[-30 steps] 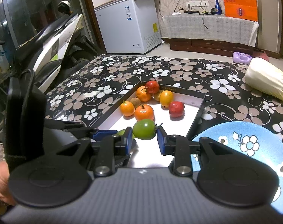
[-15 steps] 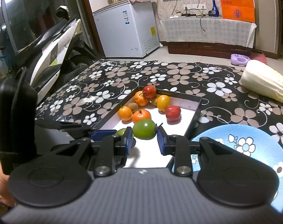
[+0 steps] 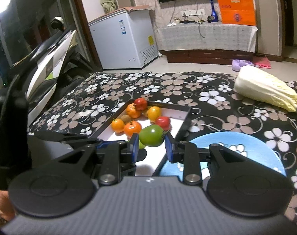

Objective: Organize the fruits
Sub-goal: 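Carry both green tomatoes over the blue plate with both grippers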

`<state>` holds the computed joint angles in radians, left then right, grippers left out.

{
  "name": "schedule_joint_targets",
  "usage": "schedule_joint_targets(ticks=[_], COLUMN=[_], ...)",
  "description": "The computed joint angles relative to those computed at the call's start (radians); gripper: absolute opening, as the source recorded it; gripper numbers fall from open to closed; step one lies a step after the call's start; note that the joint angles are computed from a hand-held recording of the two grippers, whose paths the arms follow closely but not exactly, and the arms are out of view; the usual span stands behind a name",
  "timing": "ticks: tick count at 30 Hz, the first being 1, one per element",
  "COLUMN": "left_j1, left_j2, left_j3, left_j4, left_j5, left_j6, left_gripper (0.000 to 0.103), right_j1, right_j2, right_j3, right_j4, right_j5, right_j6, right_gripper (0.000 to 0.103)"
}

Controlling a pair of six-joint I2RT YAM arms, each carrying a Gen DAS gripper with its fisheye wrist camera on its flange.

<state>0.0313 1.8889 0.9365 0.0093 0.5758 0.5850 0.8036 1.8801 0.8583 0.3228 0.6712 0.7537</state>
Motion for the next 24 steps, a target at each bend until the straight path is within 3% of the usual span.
schedule_joint_targets(ticks=[24], left_j1=[-0.196], left_j2=[-0.057], left_j3=[-0.161], left_j4=[0.112], left_j5=[-0.019], left_j6=[-0.071], left_gripper=[0.038], right_j1=[-0.011], right_j2=[-0.165], right_j3=[-0.243], right_j4=[-0.093], right_j5=[0.063], right_j6=[0.186], right_gripper=[0.032])
